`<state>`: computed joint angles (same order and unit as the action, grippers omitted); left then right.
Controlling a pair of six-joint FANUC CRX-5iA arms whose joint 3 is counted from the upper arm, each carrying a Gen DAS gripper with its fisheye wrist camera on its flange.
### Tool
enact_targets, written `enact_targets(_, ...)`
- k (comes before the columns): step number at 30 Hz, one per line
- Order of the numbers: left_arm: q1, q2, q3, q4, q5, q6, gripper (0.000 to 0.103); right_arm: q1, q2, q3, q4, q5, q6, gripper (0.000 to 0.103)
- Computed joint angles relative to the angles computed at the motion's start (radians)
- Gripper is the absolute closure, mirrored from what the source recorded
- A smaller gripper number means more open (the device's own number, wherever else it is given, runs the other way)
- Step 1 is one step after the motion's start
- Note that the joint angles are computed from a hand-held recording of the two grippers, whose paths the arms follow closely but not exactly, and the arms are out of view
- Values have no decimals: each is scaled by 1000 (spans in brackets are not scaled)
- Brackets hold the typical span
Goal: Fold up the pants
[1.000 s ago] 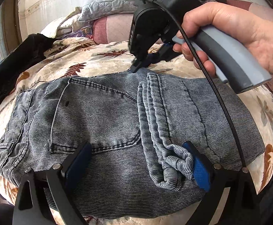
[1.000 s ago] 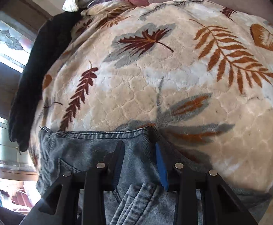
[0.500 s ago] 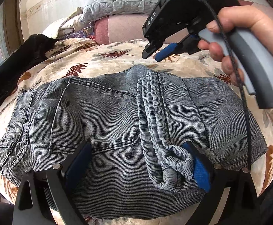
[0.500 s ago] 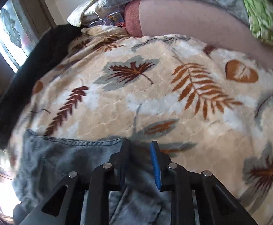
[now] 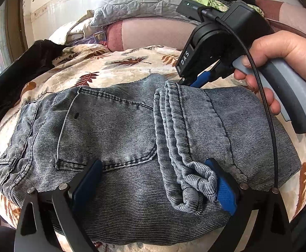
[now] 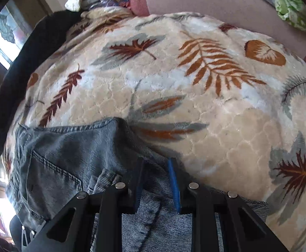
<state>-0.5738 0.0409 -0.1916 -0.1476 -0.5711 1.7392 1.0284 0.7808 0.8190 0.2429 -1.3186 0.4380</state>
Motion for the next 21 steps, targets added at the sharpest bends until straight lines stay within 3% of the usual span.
enact_targets(4, 1, -1, -2, 3, 4, -4, 5, 1, -29, -59, 28, 55, -22, 77)
enact_targets(6, 0, 0, 1, 0, 0, 1, 5, 5, -15, -32, 42, 23, 11, 77)
enact_targets(9, 0, 3, 4, -2, 0, 2, 5, 7, 28, 41, 28, -42, 81, 65)
enact_targets(11, 0, 4, 4, -3, 0, 3, 5, 4, 26, 28, 16, -28, 82, 66)
enact_targets(12, 0, 3, 3, -2, 1, 1, 5, 1, 24, 23, 10, -17, 73, 68)
enact_targets(14, -1, 5, 6, -4, 2, 3, 5, -2, 17, 10, 14, -7, 57, 96)
enact_targets(15, -1, 6, 7, -7, 2, 5, 5, 1, 23, 18, 29, -21, 51, 100)
enact_targets(21, -1, 7, 9, -9, 1, 8, 5, 15, -1, -58, 127, -65, -80, 103)
